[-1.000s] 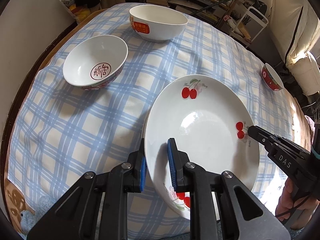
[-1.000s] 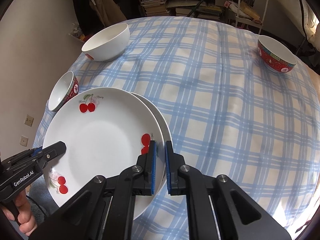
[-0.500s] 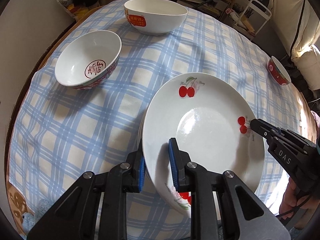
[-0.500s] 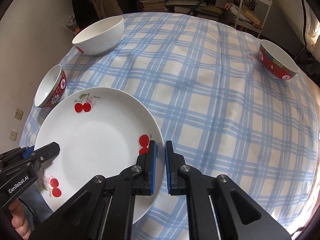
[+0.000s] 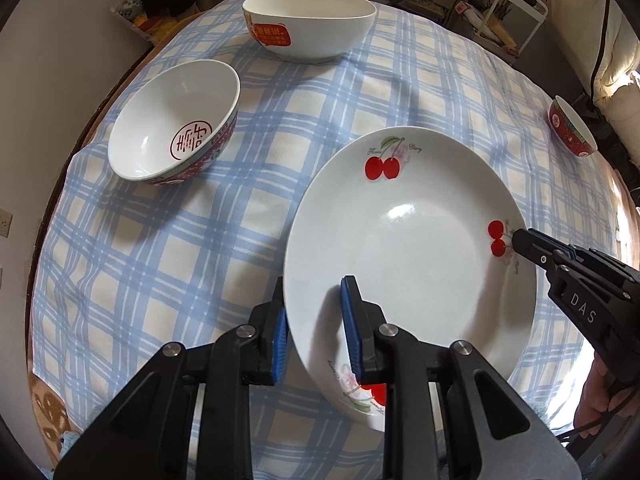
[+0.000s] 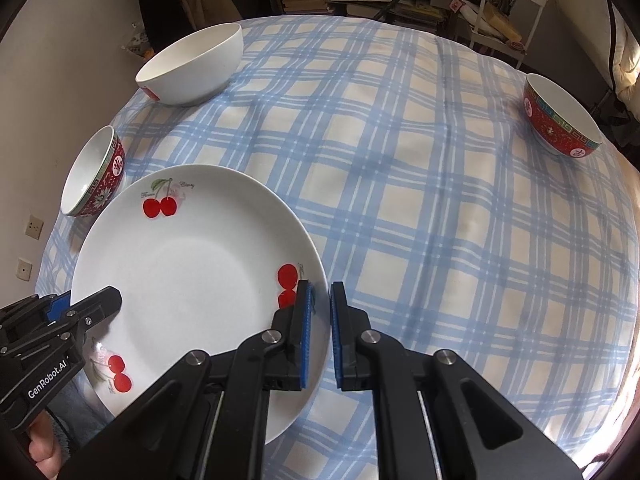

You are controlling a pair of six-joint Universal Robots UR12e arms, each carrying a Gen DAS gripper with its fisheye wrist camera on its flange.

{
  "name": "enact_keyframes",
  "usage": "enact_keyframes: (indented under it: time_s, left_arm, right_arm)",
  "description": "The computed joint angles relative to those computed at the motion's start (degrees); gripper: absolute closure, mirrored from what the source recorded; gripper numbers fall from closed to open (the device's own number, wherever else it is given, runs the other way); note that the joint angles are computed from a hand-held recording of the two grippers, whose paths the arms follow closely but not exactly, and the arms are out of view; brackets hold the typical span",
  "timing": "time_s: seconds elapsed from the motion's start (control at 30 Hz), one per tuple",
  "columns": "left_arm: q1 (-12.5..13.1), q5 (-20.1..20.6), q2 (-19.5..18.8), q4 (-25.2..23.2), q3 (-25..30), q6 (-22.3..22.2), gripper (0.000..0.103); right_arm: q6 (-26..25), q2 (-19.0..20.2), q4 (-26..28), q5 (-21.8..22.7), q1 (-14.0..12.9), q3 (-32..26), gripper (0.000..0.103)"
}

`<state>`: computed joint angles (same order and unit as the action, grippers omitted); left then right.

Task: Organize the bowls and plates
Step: 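Lower the plate onto another plate and open the left tool while the right tool does likewise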

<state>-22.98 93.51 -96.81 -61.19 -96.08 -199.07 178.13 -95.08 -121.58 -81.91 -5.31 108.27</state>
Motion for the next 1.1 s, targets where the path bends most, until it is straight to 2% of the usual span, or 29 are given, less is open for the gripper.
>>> enact_keyframes:
  time_s: [0.07, 0.17, 0.67, 1.1]
  left_arm:
    - [-0.3, 1.3, -0.2, -0.7, 0.1, 0.6, 0.081]
    - [-0.2, 1.1, -0.6, -1.9, 0.4, 0.3, 0.081]
    - [-0.2, 1.3, -0.7, -2.0, 0.6, 0.5, 0.081]
    - [0.0, 0.8, -0.6, -2.0, 0.6, 0.5, 0.081]
  right_arm:
    - [-0.4, 0.1, 0.1, -0.6, 0.3, -0.1, 0.093]
    - [-0.6, 0.3, -0.1, -1.4, 0.5, -0.1, 0.093]
    - [-0.3, 0.3, 0.5, 0.4, -0.2, -0.2, 0.09]
    - [-0.9, 0.3, 0.3, -0.2, 0.1, -0.1, 0.089]
